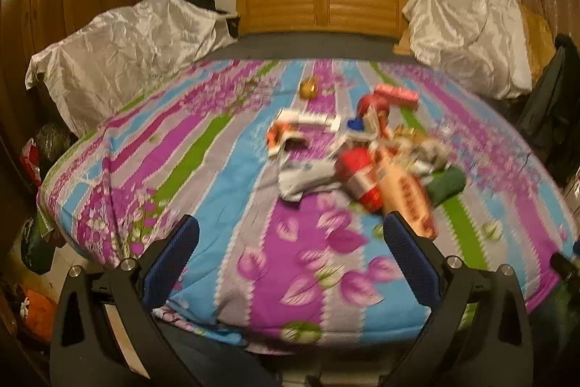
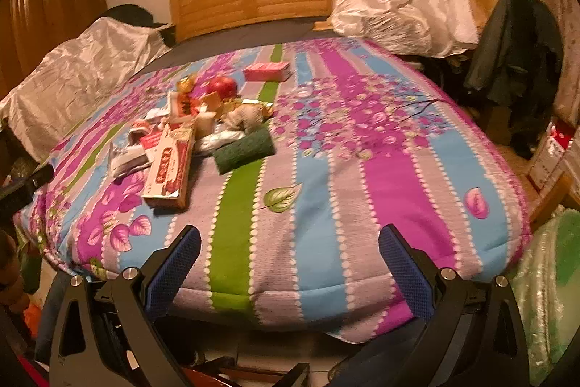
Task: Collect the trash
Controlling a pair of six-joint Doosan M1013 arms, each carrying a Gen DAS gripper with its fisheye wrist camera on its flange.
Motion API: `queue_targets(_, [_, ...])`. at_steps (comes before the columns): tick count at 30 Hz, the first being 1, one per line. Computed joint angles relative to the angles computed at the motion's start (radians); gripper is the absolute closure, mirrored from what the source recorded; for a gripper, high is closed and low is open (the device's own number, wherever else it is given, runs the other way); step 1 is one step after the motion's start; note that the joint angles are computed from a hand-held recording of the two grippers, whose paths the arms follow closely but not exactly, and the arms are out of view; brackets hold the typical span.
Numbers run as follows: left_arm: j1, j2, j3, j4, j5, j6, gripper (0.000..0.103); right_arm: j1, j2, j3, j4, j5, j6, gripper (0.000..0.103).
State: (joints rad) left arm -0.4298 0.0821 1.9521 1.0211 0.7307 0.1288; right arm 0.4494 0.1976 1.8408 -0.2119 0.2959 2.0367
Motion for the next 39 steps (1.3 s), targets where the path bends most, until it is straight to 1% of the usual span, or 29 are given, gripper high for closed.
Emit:
queue_targets(2, [0.012,-0.002,0.011,-0.034,-0.012,0.025,0.005,-0.003,0.013,-0.013,0.149,-0.001,-0.163,0.005])
queue_targets(3, [0.021,-0.004,0.016,-0.056,-0.029,0.039,0.005,-0.002,0.021,-0.023,0.181,0.008,-0.210,0.005])
queue_targets(5, [0.040,-0.008,0.023,-0.119,-0.092,0.080,0.006,0.005,0.041,-0.049,0.271,0.018,-0.331,0.005])
queue_targets(6, [0.045,-0.008,0.025,-0.136,-0.113,0.096,0.007,0.008,0.052,-0.061,0.277,0.016,-0.357,0.005])
queue_targets(7, [0.047,-0.006,0.023,-0.155,-0.134,0.117,0.008,0.008,0.062,-0.073,0.280,0.016,-0.369,0.005])
queue_targets(9, [0.051,0.003,0.010,-0.209,-0.192,0.192,0.009,0.005,0.092,-0.111,0.209,0.034,-0.322,0.005])
queue_targets(11, [0.049,0.023,-0.015,-0.267,-0.237,0.275,0.010,-0.007,0.131,-0.161,0.168,0.056,-0.280,0.005])
queue_targets(13, [0.046,0.048,-0.044,-0.317,-0.257,0.343,0.012,-0.022,0.162,-0.205,0.131,0.088,-0.228,0.005])
queue_targets(14, [0.046,0.071,-0.071,-0.385,-0.262,0.415,0.013,-0.029,0.173,-0.224,0.111,0.101,-0.191,0.005])
queue_targets(15, [0.046,0.091,-0.093,-0.431,-0.261,0.461,0.014,-0.041,0.180,-0.239,0.120,0.104,-0.166,0.005])
queue_targets(16, [0.041,0.121,-0.126,-0.463,-0.243,0.494,0.014,-0.051,0.182,-0.246,0.137,0.098,-0.159,0.005])
queue_targets(18, [0.033,0.161,-0.164,-0.450,-0.212,0.480,0.014,-0.067,0.179,-0.243,0.164,0.093,-0.155,0.005])
queue_targets(20, [0.024,0.214,-0.212,-0.451,-0.169,0.476,0.014,-0.081,0.179,-0.236,0.219,0.102,-0.197,0.005])
queue_targets(22, [0.017,0.245,-0.240,-0.423,-0.129,0.462,0.014,-0.083,0.182,-0.230,0.234,0.108,-0.220,0.005])
queue_targets(23, [0.010,0.266,-0.257,-0.395,-0.104,0.452,0.020,-0.084,0.184,-0.228,0.242,0.113,-0.236,0.005])
queue_targets(24, [0.005,0.276,-0.265,-0.374,-0.087,0.443,0.031,-0.086,0.189,-0.228,0.258,0.115,-0.260,0.005])
queue_targets(25, [0.003,0.289,-0.275,-0.379,-0.061,0.459,0.048,-0.086,0.191,-0.226,0.274,0.112,-0.278,0.005])
queue_targets(26, [0.009,0.292,-0.276,-0.415,-0.062,0.487,0.049,-0.089,0.197,-0.231,0.316,0.115,-0.315,0.005])
queue_targets(27, [0.012,0.283,-0.264,-0.406,-0.082,0.470,0.049,-0.089,0.200,-0.230,0.342,0.111,-0.337,0.005])
queue_targets(29, [0.016,0.258,-0.235,-0.398,-0.103,0.439,0.049,-0.091,0.215,-0.245,0.456,0.115,-0.438,0.005])
queue_targets(31, [0.020,0.225,-0.199,-0.376,-0.140,0.383,0.050,-0.084,0.233,-0.264,0.514,0.123,-0.494,0.005])
queue_targets(32, [0.017,0.205,-0.178,-0.326,-0.149,0.325,0.051,-0.081,0.244,-0.278,0.544,0.131,-0.523,0.005])
queue_targets(33, [0.013,0.190,-0.161,-0.272,-0.150,0.275,0.060,-0.076,0.260,-0.298,0.585,0.146,-0.558,0.005])
queue_targets(34, [0.013,0.180,-0.152,-0.251,-0.149,0.261,0.098,-0.071,0.277,-0.318,0.610,0.163,-0.568,0.005])
queue_targets(35, [0.020,0.172,-0.149,-0.282,-0.156,0.289,0.096,-0.065,0.289,-0.335,0.607,0.179,-0.550,0.007])
queue_targets(36, [0.024,0.163,-0.144,-0.279,-0.156,0.266,0.096,-0.056,0.310,-0.363,0.591,0.205,-0.505,0.010])
queue_targets(39, [0.021,0.157,-0.137,-0.215,-0.153,0.218,0.096,-0.032,0.362,-0.433,0.516,0.261,-0.356,0.015])
